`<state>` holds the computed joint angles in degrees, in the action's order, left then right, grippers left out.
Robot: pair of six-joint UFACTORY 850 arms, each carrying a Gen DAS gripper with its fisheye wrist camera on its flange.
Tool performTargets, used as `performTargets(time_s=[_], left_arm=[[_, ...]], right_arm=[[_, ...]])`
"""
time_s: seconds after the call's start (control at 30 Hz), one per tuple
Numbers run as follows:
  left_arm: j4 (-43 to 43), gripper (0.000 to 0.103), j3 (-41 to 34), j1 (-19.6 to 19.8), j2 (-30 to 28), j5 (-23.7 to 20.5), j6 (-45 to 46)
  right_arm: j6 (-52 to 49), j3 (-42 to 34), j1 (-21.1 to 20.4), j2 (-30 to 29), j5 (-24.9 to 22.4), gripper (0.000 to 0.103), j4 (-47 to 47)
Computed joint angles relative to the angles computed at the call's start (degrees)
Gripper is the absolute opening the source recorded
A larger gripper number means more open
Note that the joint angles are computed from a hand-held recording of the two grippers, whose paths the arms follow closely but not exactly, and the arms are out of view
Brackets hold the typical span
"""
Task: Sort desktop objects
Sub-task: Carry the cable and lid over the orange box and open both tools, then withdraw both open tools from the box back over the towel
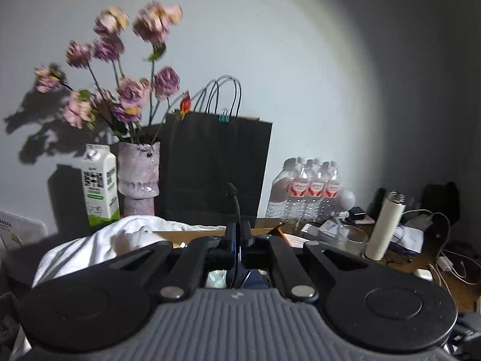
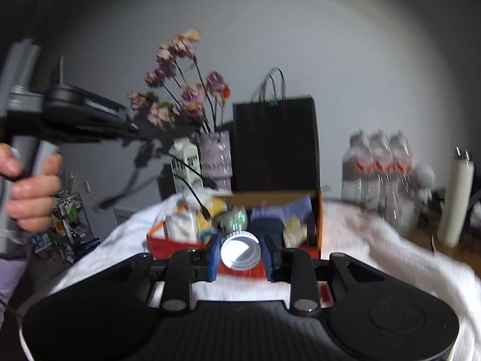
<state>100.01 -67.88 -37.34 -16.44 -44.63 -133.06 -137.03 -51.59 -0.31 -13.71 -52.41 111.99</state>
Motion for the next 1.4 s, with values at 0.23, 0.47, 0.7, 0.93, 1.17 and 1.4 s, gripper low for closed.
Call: performTargets(time_s=[0.23,0.47,0.7,0.93,1.17,1.4], left_arm=[[-8.9,0.003,-13.0,9.2,-10.7,10.9,4.7],[-25.8,0.009,-19.5,13.7,-17.5,13.5,20.3],[-24.9,0.081,-20.3,12.2,-17.1,7.5,29.4],[-37.5,0.097,-21.7,11.8,-16.9,1.1,41.6],[-39.3,0.097,-17.5,11.1,-13.3,-0.2,40.7],[-29.0,0.097,-5.5,6.1,-5.3,-1.0,28.4]], right_arm=[[15.0,-22.6,7.2,-14.0,15.4,0.027,-10.6],[48.4,-39.7,10.8,-26.4,23.1,0.028,-38.1],[52.7,-40.2,13.2,-26.0,30.3,0.079,-43.0],[48.0,-38.9,14.9,-22.8,33.4,0.089,-37.1],[56.4,-40.5,14.5,-22.9,27.6,0.092,-38.7],[29.9,-27.1,11.7,-14.1,23.9,0.092,-17.1]])
